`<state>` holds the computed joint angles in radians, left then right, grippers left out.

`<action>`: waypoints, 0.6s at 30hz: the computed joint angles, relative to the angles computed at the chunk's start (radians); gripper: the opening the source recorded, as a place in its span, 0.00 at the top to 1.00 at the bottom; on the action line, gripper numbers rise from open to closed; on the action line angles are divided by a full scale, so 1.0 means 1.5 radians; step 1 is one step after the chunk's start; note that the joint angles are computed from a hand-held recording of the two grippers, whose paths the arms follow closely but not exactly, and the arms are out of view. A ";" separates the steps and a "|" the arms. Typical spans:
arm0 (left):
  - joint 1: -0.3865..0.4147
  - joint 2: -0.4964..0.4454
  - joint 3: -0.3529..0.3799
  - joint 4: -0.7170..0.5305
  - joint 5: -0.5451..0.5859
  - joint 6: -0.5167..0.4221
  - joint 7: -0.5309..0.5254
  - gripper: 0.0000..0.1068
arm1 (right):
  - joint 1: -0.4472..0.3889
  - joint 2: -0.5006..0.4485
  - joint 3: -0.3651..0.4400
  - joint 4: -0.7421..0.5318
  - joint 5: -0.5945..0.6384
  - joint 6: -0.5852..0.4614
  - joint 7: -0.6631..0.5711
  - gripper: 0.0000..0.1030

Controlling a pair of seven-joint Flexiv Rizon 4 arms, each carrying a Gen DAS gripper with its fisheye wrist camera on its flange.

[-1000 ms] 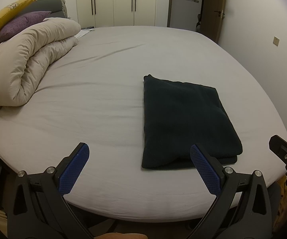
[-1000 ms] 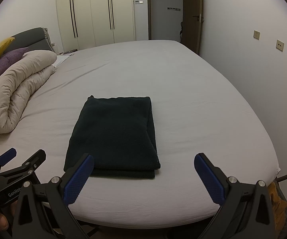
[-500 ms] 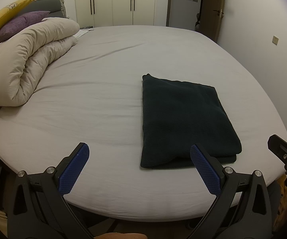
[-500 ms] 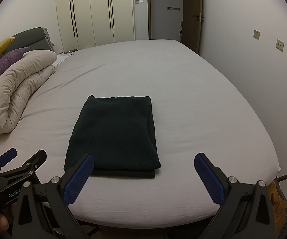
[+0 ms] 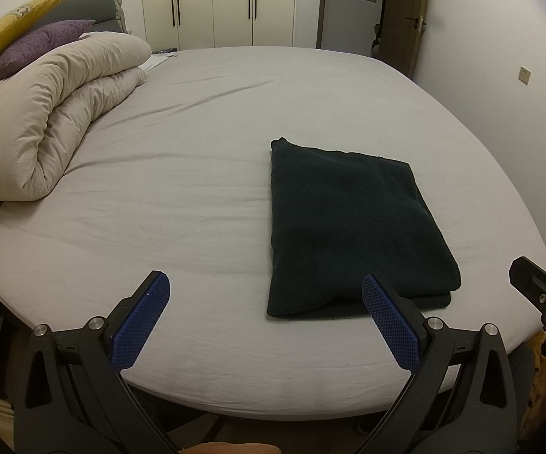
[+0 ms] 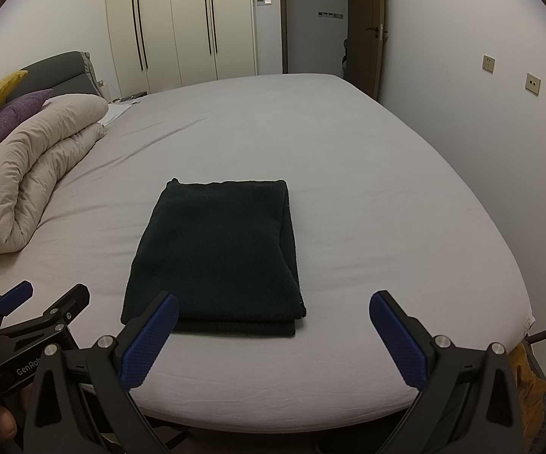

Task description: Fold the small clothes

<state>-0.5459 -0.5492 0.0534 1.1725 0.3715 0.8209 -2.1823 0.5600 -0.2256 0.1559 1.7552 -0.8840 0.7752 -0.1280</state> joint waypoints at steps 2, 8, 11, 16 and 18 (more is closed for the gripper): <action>0.001 0.000 -0.001 0.002 -0.001 0.000 0.001 0.04 | 0.000 0.000 0.000 0.000 0.000 0.001 0.000 0.00; 0.002 0.002 -0.001 0.005 -0.002 0.003 0.003 0.04 | 0.001 0.000 0.001 0.001 0.000 -0.001 0.003 0.00; 0.002 0.002 -0.001 0.005 -0.002 0.002 0.002 0.04 | 0.002 0.000 0.001 0.002 0.000 -0.001 0.004 0.00; 0.002 0.001 -0.001 0.004 -0.002 0.001 0.003 0.04 | 0.001 0.000 0.001 0.002 0.001 0.000 0.004 0.00; 0.002 0.001 -0.001 0.004 -0.002 0.001 0.003 0.04 | 0.001 0.000 0.001 0.002 0.001 0.000 0.003 0.00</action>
<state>-0.5433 -0.5475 0.0515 1.1779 0.3685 0.8219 -2.1783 0.5619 -0.2256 0.1575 1.7587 -0.8829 0.7752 -0.1227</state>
